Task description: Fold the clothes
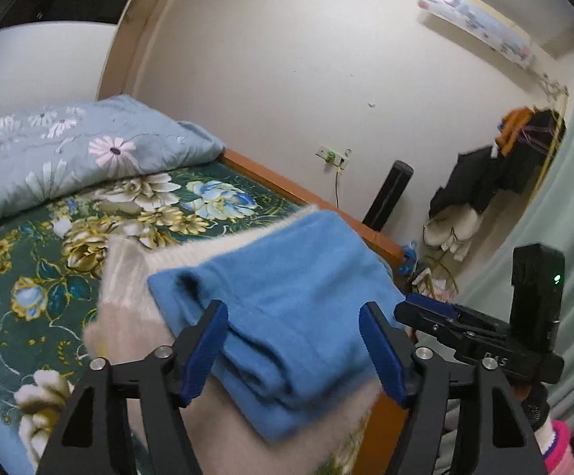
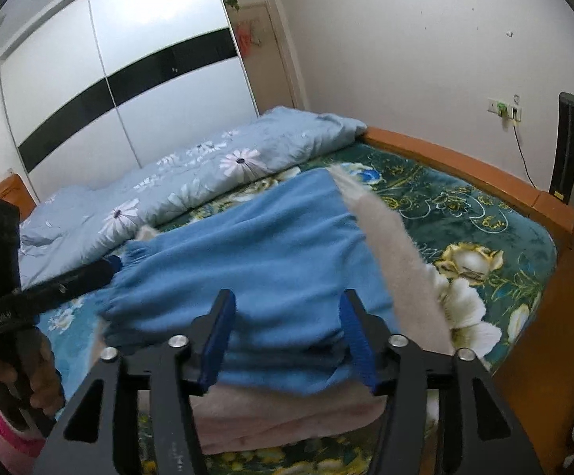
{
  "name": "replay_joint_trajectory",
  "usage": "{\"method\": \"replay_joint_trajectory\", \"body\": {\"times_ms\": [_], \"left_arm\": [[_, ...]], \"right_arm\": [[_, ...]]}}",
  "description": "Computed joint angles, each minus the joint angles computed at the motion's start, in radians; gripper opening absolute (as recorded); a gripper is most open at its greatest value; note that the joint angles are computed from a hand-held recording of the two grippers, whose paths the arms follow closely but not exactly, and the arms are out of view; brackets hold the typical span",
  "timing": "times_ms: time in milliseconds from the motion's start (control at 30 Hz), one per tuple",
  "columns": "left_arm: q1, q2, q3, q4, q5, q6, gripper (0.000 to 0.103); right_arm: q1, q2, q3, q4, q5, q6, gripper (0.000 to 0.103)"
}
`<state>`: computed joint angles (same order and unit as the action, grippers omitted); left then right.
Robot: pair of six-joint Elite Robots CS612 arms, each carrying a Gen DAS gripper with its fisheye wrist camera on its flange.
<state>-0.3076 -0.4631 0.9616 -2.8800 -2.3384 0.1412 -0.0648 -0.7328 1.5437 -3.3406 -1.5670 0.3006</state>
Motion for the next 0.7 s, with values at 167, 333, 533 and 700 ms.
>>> {"method": "replay_joint_trajectory", "body": {"times_ms": [167,333,533,700], "left_arm": [[0.004,-0.032,0.078,-0.077,0.006,-0.034,0.084],[0.01,-0.06,0.136,-0.109,0.061,-0.05,0.092],[0.026,-0.083,0.199,-0.133,0.068,-0.022,0.101],[0.036,-0.098,0.237,-0.144,0.07,-0.008,0.103]], "right_arm": [[0.041,-0.014,0.033,-0.007,-0.085,0.001,0.061],[0.074,-0.019,0.077,-0.083,-0.154,0.017,0.071],[0.093,-0.018,0.103,-0.159,-0.181,0.094,0.086],[0.111,-0.019,0.111,-0.182,-0.216,0.122,0.086]]}}
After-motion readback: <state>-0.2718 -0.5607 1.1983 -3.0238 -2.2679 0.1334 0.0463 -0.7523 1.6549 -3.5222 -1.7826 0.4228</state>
